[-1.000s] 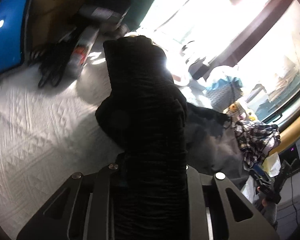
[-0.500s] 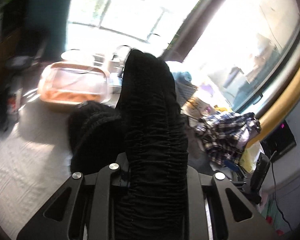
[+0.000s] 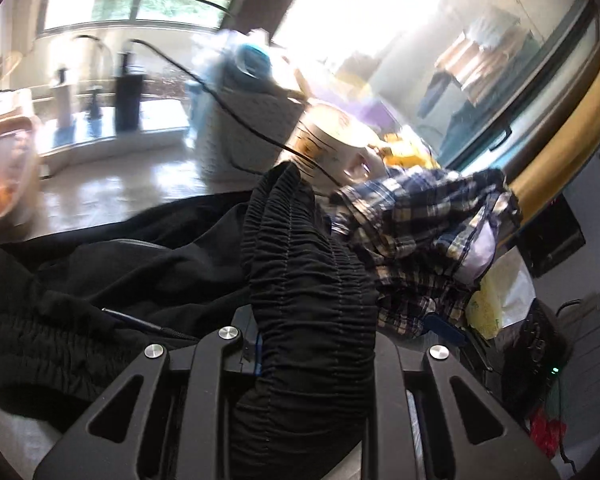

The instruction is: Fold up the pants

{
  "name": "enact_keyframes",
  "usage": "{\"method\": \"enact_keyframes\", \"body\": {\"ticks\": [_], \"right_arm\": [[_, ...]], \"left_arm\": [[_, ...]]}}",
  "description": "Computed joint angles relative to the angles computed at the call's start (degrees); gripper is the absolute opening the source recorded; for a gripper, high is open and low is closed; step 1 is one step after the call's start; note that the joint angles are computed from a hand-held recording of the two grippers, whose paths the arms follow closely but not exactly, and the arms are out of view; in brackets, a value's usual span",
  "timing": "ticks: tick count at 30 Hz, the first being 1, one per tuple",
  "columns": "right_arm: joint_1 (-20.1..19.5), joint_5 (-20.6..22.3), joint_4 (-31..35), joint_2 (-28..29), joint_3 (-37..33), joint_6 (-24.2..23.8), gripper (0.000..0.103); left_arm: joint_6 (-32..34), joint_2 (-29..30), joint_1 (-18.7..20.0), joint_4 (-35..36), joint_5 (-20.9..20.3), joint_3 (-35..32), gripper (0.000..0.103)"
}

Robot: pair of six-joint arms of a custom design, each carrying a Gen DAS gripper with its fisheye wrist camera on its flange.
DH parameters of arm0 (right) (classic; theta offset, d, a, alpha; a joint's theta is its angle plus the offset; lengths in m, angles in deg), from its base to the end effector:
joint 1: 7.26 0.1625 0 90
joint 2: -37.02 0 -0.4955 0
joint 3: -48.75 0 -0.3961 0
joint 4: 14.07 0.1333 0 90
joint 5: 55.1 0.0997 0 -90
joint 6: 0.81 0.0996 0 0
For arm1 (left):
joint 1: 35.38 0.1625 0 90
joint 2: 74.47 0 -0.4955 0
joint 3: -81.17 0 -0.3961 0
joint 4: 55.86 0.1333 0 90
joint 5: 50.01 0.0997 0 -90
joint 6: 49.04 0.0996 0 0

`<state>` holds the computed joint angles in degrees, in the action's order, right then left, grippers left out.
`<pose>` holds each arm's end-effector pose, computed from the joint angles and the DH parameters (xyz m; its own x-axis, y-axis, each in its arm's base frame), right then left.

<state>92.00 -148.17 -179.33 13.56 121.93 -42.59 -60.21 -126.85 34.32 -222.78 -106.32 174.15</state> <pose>0.2620 -0.8119 0.0108 -0.6410 -0.6962 0.3233 -0.7674 0.5722 -0.2893 -0.0773 -0.7525 0.2895 -0.9316 -0.1655 -0.3237 0.1010 0.7376 -0.6677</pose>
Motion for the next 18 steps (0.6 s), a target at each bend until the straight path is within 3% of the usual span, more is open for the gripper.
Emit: {"method": "enact_keyframes", "body": {"ticks": [4,6,10,13,18], "right_arm": [[-0.6,0.4,0.8,0.1,-0.7,1.0,0.103],[-0.8,0.5,0.9,0.2,-0.9,1.2,0.103],[-1.0,0.2,0.8,0.5,-1.1,1.2,0.103],[-1.1,0.0,0.9,0.5,-1.1,1.4,0.103],[-0.7,-1.0,0.4,0.8,-1.3,1.3,0.103]], "left_arm": [[0.0,3.8,0.4,5.3,-0.6,-5.2,0.021],[-0.2,5.9,0.3,11.7,0.6,-8.7,0.023],[1.2,7.6,-1.0,16.3,4.5,-10.7,0.038],[2.7,6.4,-2.1,14.3,4.2,-9.1,0.057],[7.3,1.9,-5.5,8.8,4.3,-4.0,0.067]]}}
